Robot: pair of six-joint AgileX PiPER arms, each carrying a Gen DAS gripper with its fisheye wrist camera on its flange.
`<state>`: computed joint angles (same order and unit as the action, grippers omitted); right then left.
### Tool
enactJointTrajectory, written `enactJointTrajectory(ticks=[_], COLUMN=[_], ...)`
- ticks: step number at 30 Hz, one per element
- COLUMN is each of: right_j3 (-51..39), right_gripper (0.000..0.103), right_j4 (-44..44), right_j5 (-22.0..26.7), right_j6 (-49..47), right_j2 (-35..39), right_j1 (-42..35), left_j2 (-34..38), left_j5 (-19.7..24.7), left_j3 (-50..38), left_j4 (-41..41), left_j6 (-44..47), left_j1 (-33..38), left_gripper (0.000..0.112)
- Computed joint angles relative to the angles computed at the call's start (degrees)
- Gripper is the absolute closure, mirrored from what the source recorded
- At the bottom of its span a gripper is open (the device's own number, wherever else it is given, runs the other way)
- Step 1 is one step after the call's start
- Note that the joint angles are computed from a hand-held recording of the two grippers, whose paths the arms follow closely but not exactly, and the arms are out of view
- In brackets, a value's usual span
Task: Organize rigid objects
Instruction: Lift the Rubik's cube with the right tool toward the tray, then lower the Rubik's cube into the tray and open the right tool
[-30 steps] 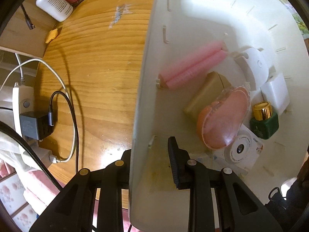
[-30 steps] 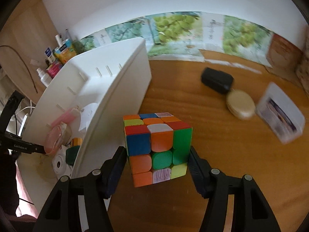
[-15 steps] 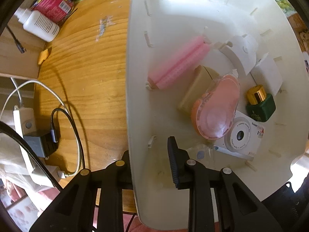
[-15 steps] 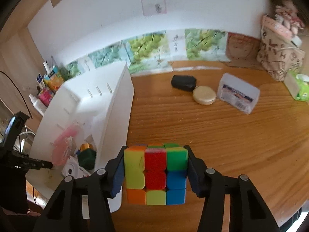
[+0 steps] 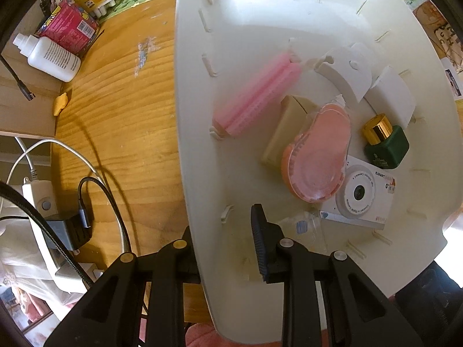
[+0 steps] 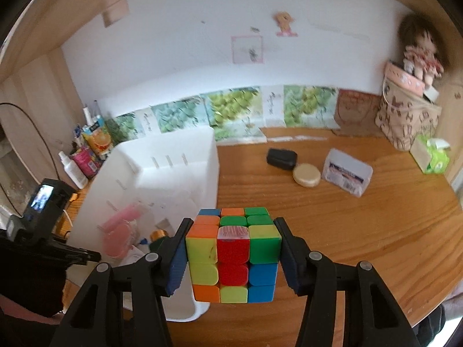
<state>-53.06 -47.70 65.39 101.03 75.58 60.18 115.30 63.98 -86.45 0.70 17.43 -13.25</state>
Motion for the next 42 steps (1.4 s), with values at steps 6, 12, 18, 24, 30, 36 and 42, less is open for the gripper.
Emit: enactJointTrajectory(ticks=[6, 12, 18, 24, 30, 36, 42], right_j3=[-3.9, -7.4, -10.5, -12.7, -11.8, -8.7, -3.1], right_gripper=[0.047, 0.047, 0.047, 0.047, 0.046, 0.036, 0.028], right_j4=[-1.1, -0.5, 0.0, 1.2, -0.8, 0.9, 5.3], right_j5=[-0.6, -3.5, -7.5, -10.0, -10.0, -11.3, -15.3], right_j6=[-5.0, -10.3, -14.8, -18.2, -18.4, -20.7, -23.8], right_j2=[1.5, 4.0, 7.2, 9.4, 7.6, 3.8, -1.9], right_j1=[0.8, 0.4, 0.1, -0.2, -0.4, -3.9, -11.5], left_j2=[-0.5, -1.6, -2.6, -3.0, -2.9, -2.4, -1.5], left_j5=[0.3, 0.0, -0.7, -0.9, -0.9, 0.5, 1.2], left_j3=[0.1, 0.9, 1.9, 2.5, 2.6, 1.7, 1.0], left_j4=[-0.5, -0.9, -1.1, -1.2, -1.8, -0.7, -1.8], left_j6=[0.5, 1.0, 1.0, 0.0, -1.6, -6.6, -9.8], left_j1=[0.7, 1.3, 1.7, 1.7, 2.2, 2.1, 3.1], left_gripper=[0.085, 0.085, 0.085, 0.085, 0.087, 0.087, 0.087])
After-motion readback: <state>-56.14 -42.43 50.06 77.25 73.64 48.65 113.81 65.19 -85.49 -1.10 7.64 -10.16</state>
